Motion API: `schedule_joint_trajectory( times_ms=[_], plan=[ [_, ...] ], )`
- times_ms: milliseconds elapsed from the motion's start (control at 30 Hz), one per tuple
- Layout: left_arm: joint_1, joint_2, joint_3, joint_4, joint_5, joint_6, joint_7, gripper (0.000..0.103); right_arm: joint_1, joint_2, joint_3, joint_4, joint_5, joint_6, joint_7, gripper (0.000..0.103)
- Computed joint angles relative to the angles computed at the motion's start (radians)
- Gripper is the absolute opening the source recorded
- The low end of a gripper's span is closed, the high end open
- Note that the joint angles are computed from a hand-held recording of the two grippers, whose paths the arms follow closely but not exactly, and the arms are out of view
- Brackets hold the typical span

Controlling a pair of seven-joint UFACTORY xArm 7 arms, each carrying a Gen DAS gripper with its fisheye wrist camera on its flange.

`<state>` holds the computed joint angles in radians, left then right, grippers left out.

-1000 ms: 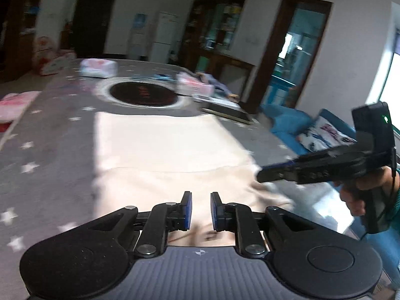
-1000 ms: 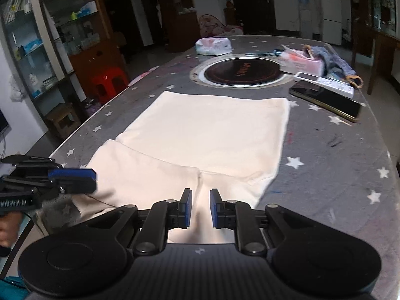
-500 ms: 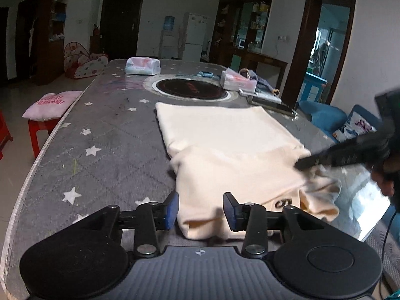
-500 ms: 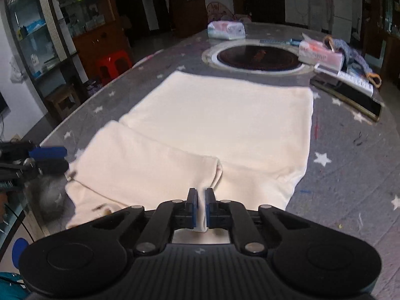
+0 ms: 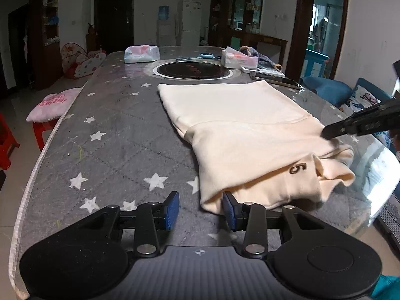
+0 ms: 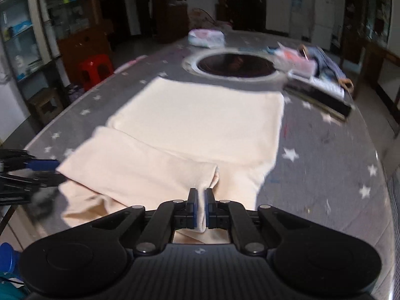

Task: Fold clothes
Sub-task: 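Open the left gripper and smooth the folded side of the shirt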

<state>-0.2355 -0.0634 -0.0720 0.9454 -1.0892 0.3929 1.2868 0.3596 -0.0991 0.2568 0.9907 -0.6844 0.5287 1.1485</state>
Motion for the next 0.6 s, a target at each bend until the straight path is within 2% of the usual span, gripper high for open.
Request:
schedule_joint_trajectory(
  times_ms=[100, 200, 300, 433, 600],
  plan=[
    [0.012, -0.024, 0.015, 0.002, 0.022, 0.040, 0.003, 0.042, 0.005, -0.003, -0.005, -0.009, 0.039, 0.009, -0.055, 0.008],
    [0.018, -0.033, 0.029, 0.029, 0.027, 0.078, -0.007, 0.040, -0.002, -0.030, 0.006, -0.014, -0.017, 0.027, -0.037, 0.008],
    [0.012, -0.004, 0.021, 0.082, 0.008, 0.081, -0.004, 0.040, -0.022, -0.033, 0.006, -0.013, -0.057, -0.014, -0.015, 0.008],
    [0.004, 0.075, -0.014, 0.170, -0.003, 0.081, -0.017, 0.036, -0.033, 0.018, -0.007, 0.014, -0.081, -0.085, -0.036, 0.008],
    [0.006, 0.194, -0.069, 0.268, 0.076, 0.045, -0.101, 0.032, -0.016, 0.095, -0.037, 0.057, -0.097, -0.110, -0.077, 0.008]
  ],
)
